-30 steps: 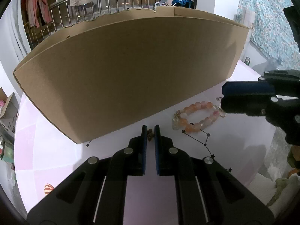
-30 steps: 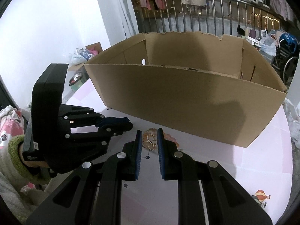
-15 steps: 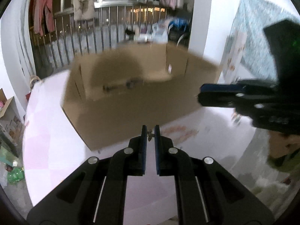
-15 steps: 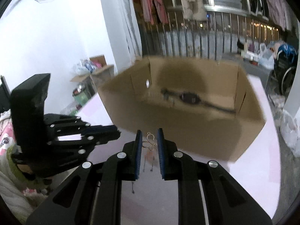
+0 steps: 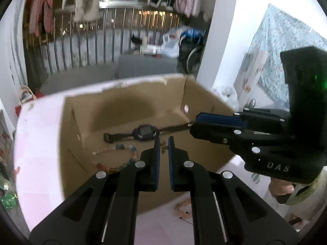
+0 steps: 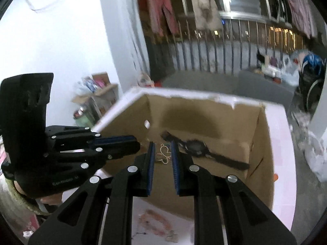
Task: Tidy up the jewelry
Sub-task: 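Carry both held pieces over the box and open both grippers inside it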
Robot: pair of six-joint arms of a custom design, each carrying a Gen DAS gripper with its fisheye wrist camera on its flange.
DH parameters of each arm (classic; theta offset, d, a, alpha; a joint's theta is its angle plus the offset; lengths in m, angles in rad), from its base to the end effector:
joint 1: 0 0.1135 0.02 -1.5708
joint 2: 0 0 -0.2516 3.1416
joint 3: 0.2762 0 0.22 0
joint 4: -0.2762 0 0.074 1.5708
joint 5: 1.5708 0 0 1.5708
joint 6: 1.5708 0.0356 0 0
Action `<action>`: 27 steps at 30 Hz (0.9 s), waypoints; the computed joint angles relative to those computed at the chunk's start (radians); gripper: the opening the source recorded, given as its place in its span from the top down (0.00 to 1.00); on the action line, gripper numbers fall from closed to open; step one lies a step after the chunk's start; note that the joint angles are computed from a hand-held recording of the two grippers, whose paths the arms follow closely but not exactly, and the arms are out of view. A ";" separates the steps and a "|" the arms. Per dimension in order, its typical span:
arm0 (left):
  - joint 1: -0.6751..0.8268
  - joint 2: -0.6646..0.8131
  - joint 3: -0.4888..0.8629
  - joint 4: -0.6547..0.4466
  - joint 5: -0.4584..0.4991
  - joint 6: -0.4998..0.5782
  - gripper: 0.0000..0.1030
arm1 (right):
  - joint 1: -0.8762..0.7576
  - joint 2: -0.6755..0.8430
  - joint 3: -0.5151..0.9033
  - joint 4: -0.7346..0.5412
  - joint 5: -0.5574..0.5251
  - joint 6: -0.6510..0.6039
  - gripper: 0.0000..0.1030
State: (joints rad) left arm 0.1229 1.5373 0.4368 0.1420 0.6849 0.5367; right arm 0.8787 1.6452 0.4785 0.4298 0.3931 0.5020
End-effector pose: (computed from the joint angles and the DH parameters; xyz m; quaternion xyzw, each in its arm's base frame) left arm 0.2205 0.0045 0.1203 0.2836 0.8582 -0.2110 0.3723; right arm 0.1740 0.1886 0.1216 -0.0902 0.8957 0.1153 0.4199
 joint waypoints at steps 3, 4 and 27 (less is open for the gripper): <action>-0.070 0.131 0.049 0.050 -0.069 -0.024 0.93 | -0.064 0.058 0.027 0.002 -0.073 -0.014 0.84; -0.078 0.161 0.059 0.061 -0.079 -0.028 0.93 | -0.075 0.070 0.032 0.000 -0.079 -0.016 0.84; 0.371 -0.137 -0.053 -0.263 0.272 0.302 0.85 | 0.187 -0.267 -0.327 0.171 0.174 0.117 0.77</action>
